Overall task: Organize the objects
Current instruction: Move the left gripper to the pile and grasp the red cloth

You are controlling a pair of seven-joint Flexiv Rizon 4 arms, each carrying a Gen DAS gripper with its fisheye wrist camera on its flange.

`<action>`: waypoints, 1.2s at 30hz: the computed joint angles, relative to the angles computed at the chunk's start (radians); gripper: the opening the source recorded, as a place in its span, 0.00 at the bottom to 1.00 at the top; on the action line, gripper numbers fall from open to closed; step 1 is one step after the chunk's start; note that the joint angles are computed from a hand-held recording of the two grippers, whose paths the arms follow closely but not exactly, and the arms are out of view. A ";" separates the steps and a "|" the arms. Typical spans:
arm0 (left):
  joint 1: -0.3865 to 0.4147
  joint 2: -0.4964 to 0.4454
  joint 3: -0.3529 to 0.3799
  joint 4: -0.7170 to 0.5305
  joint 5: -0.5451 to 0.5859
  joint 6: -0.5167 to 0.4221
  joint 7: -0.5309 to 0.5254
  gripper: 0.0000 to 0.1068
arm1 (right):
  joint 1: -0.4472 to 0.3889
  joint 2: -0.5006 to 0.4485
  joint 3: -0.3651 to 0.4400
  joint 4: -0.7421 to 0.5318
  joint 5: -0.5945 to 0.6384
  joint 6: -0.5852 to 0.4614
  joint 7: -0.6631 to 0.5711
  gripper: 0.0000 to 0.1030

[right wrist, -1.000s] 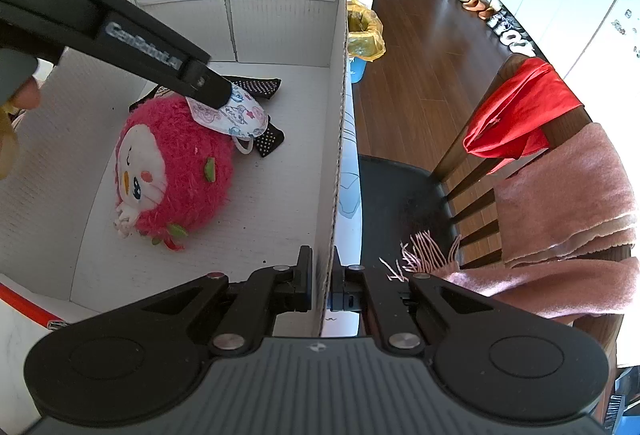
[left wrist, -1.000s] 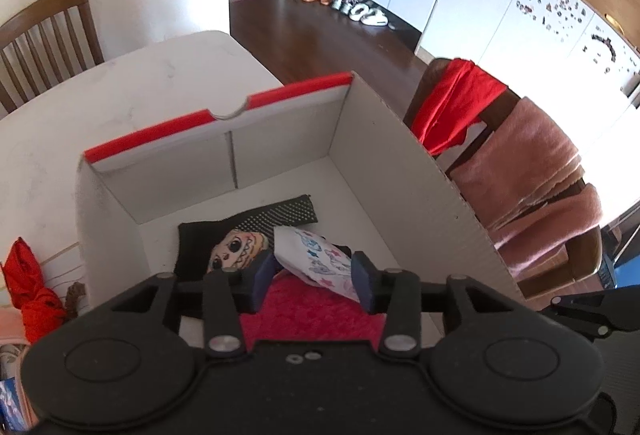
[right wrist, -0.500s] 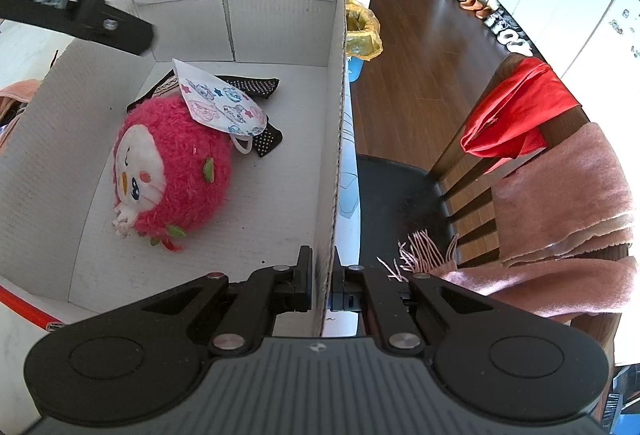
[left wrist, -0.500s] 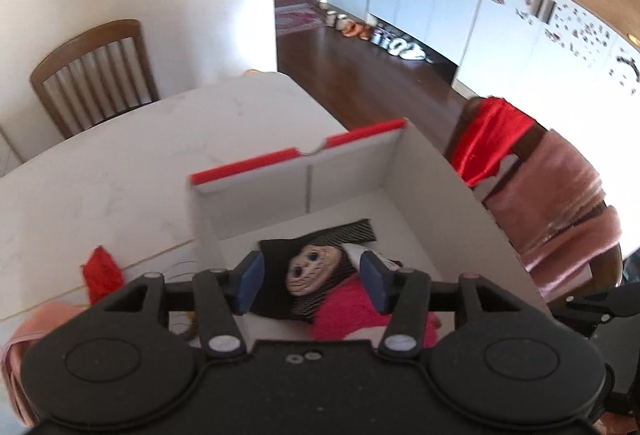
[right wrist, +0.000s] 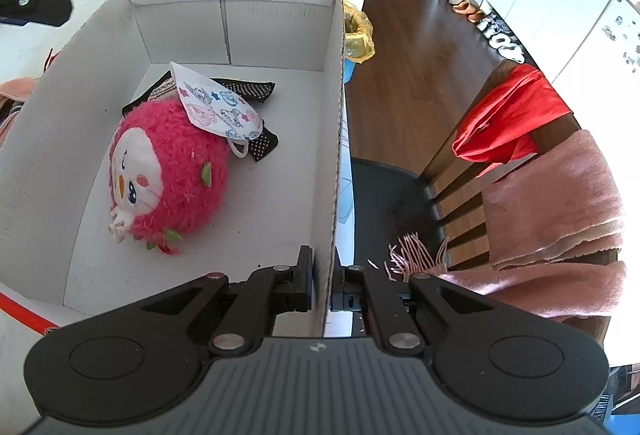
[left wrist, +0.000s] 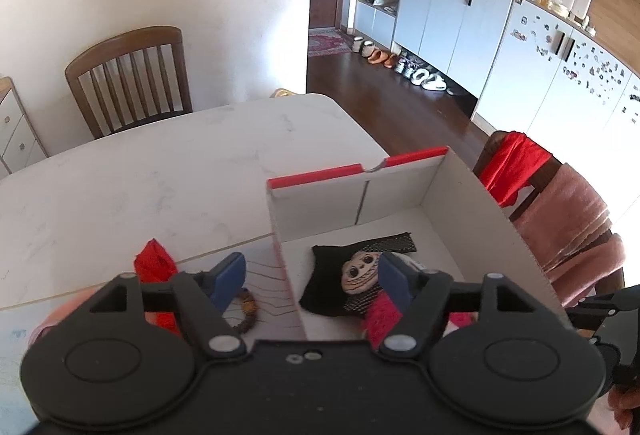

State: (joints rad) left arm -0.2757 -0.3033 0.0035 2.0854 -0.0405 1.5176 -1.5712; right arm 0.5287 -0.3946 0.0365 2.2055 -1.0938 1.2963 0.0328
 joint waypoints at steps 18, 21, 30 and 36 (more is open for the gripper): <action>0.127 -0.007 0.003 0.086 -0.094 0.059 0.029 0.93 | -0.002 0.017 0.020 -0.002 0.030 -0.030 -0.013 0.05; 0.087 -0.048 0.072 0.061 -0.077 0.050 -0.019 0.93 | 0.000 0.016 0.021 -0.005 0.040 -0.035 -0.019 0.05; -0.020 -0.147 0.217 -0.007 0.022 0.008 -0.119 0.78 | 0.004 0.017 0.018 -0.003 0.047 -0.035 -0.019 0.05; -0.010 -0.170 0.208 -0.032 0.043 -0.027 -0.158 0.67 | 0.004 0.019 0.019 -0.002 0.050 -0.037 -0.019 0.05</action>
